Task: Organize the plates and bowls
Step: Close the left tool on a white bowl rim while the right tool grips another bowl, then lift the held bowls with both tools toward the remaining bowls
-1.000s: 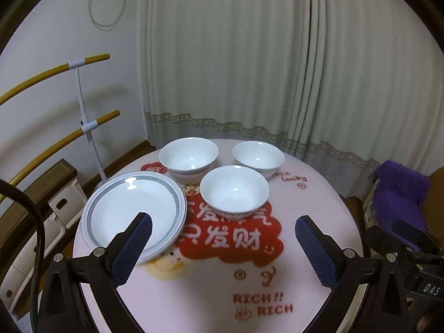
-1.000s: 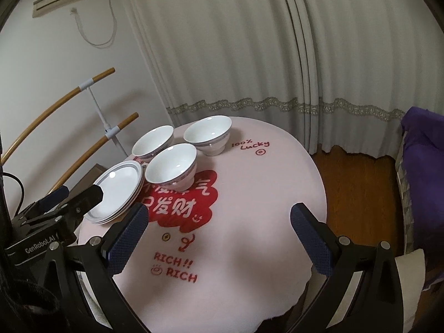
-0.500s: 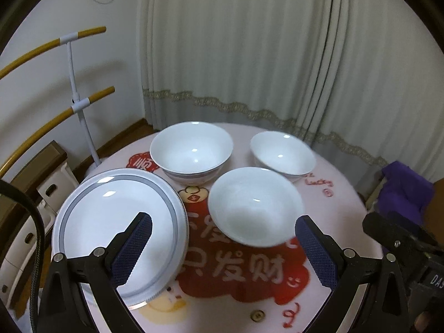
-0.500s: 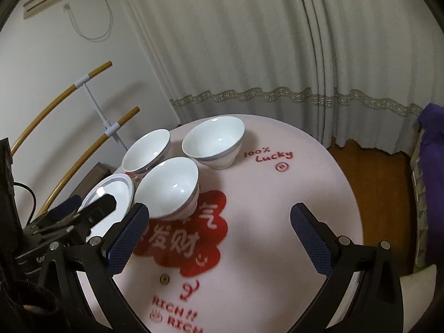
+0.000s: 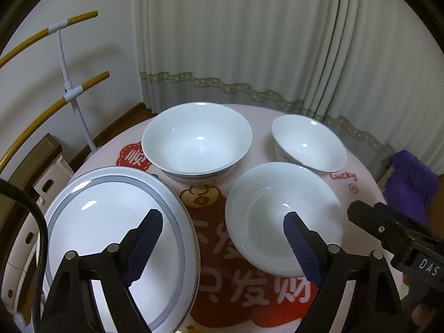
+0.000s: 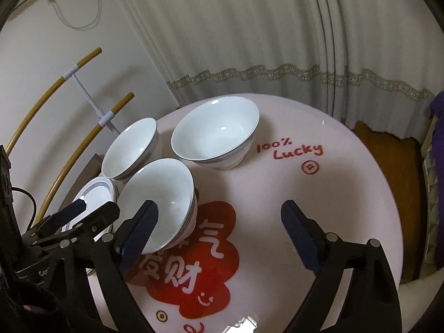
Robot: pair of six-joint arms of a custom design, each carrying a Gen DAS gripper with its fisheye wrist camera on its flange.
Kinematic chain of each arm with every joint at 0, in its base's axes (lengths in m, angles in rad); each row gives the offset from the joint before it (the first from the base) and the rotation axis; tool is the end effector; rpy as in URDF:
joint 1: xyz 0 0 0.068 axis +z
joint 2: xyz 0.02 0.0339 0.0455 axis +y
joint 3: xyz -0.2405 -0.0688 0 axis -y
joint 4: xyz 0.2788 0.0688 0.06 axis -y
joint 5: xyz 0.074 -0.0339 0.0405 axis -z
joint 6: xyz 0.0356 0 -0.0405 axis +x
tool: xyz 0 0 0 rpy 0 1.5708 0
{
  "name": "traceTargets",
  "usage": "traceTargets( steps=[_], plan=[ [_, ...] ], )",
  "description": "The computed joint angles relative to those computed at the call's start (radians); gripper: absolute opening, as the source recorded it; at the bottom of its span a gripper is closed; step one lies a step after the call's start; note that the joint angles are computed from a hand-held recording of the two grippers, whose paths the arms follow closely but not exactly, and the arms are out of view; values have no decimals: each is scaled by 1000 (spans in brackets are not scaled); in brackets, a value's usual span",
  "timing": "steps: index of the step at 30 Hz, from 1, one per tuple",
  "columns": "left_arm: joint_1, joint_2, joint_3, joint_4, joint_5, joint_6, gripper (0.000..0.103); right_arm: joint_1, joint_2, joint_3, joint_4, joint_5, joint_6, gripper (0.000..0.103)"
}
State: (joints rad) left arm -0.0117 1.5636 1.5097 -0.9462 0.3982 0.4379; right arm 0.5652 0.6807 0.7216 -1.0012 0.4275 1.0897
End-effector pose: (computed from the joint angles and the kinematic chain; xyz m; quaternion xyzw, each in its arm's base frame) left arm 0.3574 -0.0180 0.3090 0.2639 0.9045 -0.1271 0.3098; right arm 0.1516 0.0787 0.2490 0.3032 0.8837 0.0793 0.3477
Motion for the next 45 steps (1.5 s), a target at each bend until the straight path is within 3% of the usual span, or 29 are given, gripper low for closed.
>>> traceTargets(
  steps=[10,19,21,29,37,40,45],
  plan=[
    [-41,61,22,19,-41,0,69,-76,93,5,79,-97,-84,69],
    [-50,66,28,-8,-47,30,49,-107,135,6,111,-157,-124,47],
    [-47,73,41,-21,-45,37,39,-109,135,3,115,-166,-126,43],
    [-58,82,55,-36,-52,53,28,-96,158,21,126,-168,-141,25],
    [-75,48,16,-21,-66,75,22,-94,152,12,139,-174,-148,17],
    [-75,45,10,-16,-70,72,14,-93,148,10,139,-175,-146,14],
    [-73,50,17,-24,-70,76,14,-77,157,14,140,-159,-145,12]
  ],
)
